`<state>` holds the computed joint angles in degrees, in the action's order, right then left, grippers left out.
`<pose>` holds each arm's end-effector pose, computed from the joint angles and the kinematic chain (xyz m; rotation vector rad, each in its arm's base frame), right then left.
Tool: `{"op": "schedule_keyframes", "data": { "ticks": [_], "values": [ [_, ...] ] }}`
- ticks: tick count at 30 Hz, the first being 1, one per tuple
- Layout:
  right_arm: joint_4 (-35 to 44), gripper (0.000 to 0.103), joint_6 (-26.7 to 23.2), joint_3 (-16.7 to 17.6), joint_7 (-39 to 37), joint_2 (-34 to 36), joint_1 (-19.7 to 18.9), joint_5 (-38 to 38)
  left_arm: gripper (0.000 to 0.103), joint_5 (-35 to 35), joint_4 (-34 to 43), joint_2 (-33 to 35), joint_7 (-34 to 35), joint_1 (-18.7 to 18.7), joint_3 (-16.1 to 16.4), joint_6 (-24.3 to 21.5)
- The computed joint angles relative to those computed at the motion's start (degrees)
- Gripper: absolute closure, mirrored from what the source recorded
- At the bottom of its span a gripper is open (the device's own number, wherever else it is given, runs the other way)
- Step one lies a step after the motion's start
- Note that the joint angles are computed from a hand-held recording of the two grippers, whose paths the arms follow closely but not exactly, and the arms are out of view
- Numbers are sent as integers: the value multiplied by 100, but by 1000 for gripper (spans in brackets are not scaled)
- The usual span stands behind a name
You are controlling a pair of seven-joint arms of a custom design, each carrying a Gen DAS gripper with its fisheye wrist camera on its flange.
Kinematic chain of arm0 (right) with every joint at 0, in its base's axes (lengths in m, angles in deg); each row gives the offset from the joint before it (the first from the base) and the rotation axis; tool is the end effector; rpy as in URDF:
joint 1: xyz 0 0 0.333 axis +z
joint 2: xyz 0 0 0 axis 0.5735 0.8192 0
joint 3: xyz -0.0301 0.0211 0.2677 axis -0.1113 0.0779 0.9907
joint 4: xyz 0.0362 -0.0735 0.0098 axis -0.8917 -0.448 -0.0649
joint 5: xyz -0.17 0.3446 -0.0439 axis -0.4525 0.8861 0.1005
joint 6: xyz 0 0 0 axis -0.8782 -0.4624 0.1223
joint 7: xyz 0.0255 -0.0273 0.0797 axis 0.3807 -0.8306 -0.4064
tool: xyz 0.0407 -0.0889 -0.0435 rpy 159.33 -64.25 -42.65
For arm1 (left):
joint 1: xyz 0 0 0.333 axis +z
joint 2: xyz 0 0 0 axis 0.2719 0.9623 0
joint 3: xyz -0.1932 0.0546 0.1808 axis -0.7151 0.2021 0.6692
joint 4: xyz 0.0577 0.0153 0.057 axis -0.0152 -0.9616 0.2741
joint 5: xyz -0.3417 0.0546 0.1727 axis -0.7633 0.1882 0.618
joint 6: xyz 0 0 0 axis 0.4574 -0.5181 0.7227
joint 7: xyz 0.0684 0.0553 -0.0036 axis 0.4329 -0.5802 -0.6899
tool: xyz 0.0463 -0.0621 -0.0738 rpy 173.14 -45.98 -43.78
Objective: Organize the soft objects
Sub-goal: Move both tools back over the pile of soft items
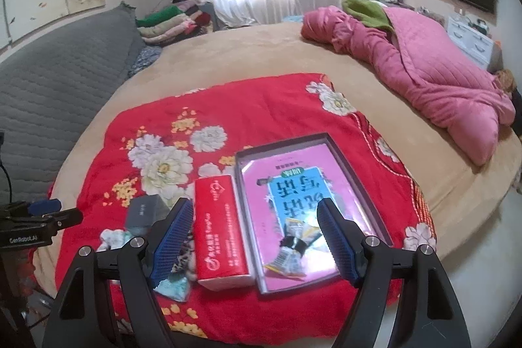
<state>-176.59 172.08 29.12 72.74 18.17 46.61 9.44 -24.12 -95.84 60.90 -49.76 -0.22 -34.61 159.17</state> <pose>0.6381 0.1261 0.5174 -1.9180 1.4253 -0.4923 0.5806 -0.2956 0.5063 -2.1805 1.6813 -0.5757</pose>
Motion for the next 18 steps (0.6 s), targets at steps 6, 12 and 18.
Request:
{"op": "schedule_keyframes", "data": {
  "ticks": [6, 12, 18],
  "values": [
    [-120, 24, 63, 82, -115, -128, 82, 31, 24, -151, -837, -599, -168, 188, 48, 310],
    [-187, 24, 6, 194, -376, -151, 172, 250, 24, -360, -1630, -1138, -255, 335, 77, 594],
    [-283, 24, -18, 251, -454, -126, 358, 103, 24, -582, -2245, -1512, -220, 419, 125, 787]
  ]
}}
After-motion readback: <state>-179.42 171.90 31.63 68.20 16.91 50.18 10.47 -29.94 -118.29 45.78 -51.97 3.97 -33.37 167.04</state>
